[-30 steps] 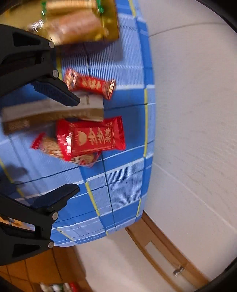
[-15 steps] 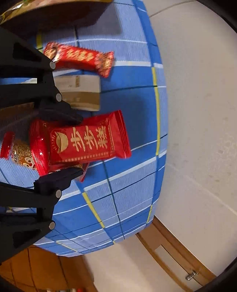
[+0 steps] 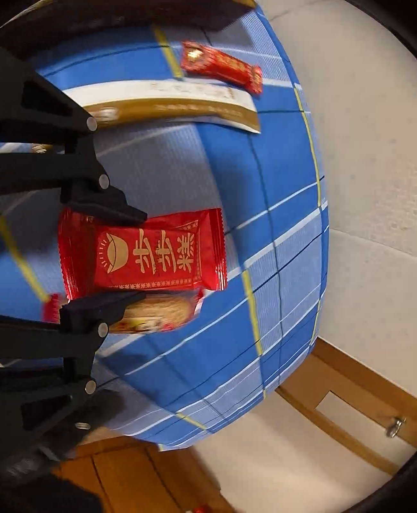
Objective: Organize snacks
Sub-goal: 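Lower the left gripper onto the red rectangular pack and close it, then grasp the long yellow-and-red stick pack with the right gripper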
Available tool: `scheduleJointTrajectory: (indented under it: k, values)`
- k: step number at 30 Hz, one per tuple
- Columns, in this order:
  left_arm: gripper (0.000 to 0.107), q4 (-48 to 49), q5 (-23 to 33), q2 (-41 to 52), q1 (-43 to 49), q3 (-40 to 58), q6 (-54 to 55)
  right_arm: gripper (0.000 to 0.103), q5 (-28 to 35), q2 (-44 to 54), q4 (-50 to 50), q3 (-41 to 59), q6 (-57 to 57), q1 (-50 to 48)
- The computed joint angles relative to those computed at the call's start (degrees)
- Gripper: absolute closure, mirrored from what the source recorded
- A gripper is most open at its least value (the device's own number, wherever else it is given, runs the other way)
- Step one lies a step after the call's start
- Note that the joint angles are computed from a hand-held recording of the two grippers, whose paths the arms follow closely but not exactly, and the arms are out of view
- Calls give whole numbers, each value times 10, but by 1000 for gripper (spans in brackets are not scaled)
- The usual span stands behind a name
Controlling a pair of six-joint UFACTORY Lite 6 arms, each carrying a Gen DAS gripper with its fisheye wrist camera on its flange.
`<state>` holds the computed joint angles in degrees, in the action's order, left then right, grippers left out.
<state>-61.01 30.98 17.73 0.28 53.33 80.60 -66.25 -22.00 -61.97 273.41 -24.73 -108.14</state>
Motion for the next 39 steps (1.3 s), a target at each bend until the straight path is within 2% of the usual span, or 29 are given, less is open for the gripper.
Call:
scheduleJointTrajectory:
  k: [2,6,9,13,16,18,22,25,27,30,33,35,37,39]
  values:
    - [67,-57,-26,-48,17,-66,81,66,11,0,-6,-2,-12,-6]
    - [67,-171,-39,-92,66,-141,237,66,44,-16,-7,-47,-100,-28]
    - [67,-245,-20,-97,101,-173,360,66,47,-45,14,-105,-193,-42]
    - [67,-343,10,-106,137,-218,529,66,87,-86,66,-170,-316,-79]
    - [66,-366,35,-105,163,-234,586,66,76,-113,112,-207,-394,-97]
    - [66,-395,39,-110,165,-247,636,67,110,-112,109,-193,-390,-109]
    - [64,-390,38,-111,164,-245,622,72,151,-97,91,-153,-350,-120]
    - [63,-382,29,-113,155,-241,601,72,118,-79,101,-137,-342,-108]
    - [57,-341,22,-114,149,-228,543,72,99,-62,102,-116,-330,-102]
    - [51,-301,6,-103,120,-200,466,72,115,-32,76,-60,-262,-94]
    - [52,-344,-30,-111,86,-207,498,72,138,-13,47,-22,-207,-90]
    - [62,-398,-41,-125,74,-228,564,72,135,-13,46,-21,-205,-88]
    - [65,-398,-35,-131,81,-236,578,72,127,-15,53,-28,-221,-87]
    - [66,-353,-23,-136,96,-237,539,72,118,-19,61,-38,-238,-86]
